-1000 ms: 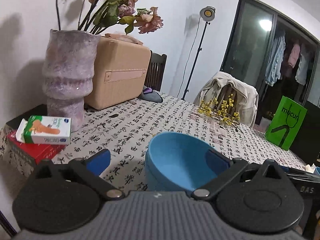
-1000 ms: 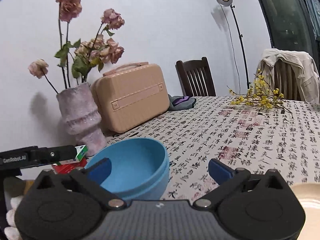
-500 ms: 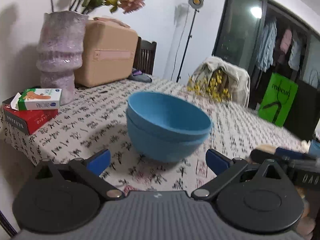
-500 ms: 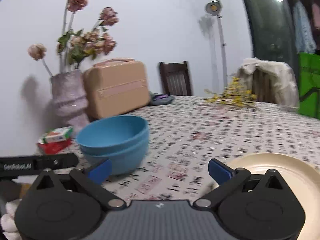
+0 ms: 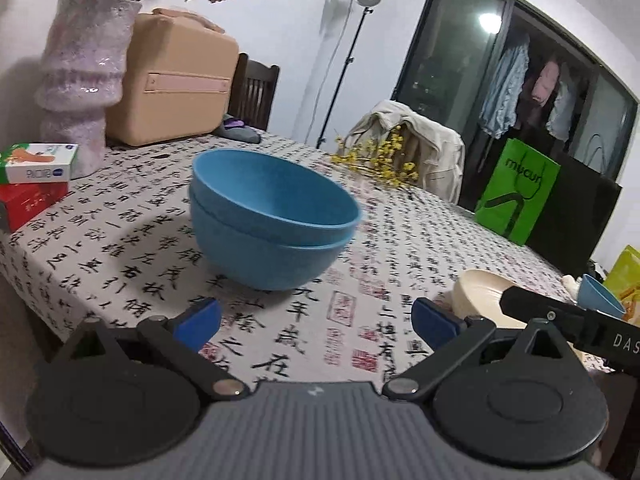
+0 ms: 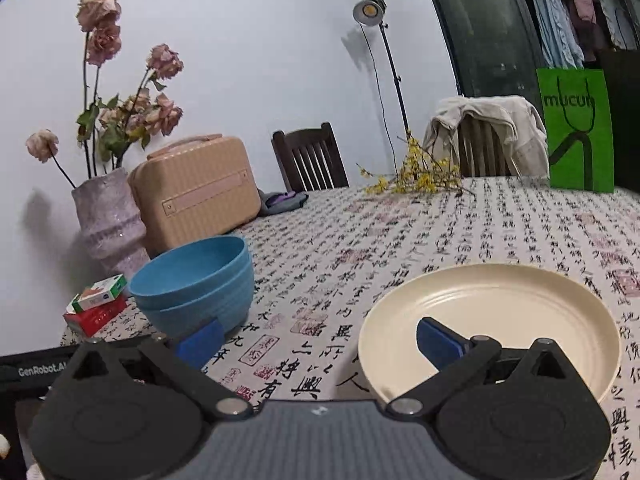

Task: Organize plates and bowls
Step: 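Withdraw both open grippers up and away from the nested blue bowls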

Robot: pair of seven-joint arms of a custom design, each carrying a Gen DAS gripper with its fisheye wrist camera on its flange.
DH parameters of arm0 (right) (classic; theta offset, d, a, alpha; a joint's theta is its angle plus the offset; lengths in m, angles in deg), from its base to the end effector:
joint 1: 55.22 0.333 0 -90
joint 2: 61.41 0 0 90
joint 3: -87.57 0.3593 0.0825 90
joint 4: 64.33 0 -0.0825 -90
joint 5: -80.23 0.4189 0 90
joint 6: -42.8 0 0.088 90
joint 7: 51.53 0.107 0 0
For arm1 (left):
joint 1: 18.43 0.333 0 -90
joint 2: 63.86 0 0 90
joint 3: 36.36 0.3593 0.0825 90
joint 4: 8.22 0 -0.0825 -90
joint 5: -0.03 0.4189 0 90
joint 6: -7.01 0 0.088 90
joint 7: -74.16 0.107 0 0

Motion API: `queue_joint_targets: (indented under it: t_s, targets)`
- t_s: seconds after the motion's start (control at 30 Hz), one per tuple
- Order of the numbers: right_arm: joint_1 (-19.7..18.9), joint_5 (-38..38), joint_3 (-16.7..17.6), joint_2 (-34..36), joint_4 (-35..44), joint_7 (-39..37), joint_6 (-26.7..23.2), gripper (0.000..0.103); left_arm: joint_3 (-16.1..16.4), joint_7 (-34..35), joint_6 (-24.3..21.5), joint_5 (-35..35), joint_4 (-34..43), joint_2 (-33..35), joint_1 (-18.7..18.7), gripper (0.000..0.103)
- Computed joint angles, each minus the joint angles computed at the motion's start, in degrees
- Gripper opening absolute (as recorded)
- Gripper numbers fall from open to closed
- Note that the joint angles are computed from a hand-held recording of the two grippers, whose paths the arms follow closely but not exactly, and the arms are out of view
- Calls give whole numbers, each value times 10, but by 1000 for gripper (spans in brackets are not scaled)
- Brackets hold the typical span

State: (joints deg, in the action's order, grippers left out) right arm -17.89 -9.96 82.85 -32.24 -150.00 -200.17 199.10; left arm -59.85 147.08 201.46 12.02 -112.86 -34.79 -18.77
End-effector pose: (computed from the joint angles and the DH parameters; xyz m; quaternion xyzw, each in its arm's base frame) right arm 0.6318 0.4640 0.4488 -0.5208 0.6417 -0.3023 0.4751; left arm 0.6869 -0.2707 0.4291 -0.5420 0.6538 -0.4955 0.1824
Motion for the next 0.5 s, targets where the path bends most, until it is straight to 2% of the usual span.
queue_joint_targets:
  t_s: [0.1, 0.2, 0.23, 0.43, 0.5]
  targets:
    - [-1, 16, 3, -7, -9, -19, -8, 103, -28, -5, 7, 18, 0, 7, 23, 103]
    - [-1, 36, 3, -17, -23, -22, -21, 103, -31, -15, -5, 17, 7, 10, 23, 103]
    - [0, 42, 3, -21, -29, -23, -29, 103, -41, -17, -13, 19, 10, 13, 31, 103]
    - [1, 51, 6, -46, -66, 8, -72, 103, -146, 18, -44, 51, 37, 57, 104, 103]
    - [1, 38, 8, -57, -81, 26, -88, 103, -163, 35, -53, 49, 48, 70, 111, 103]
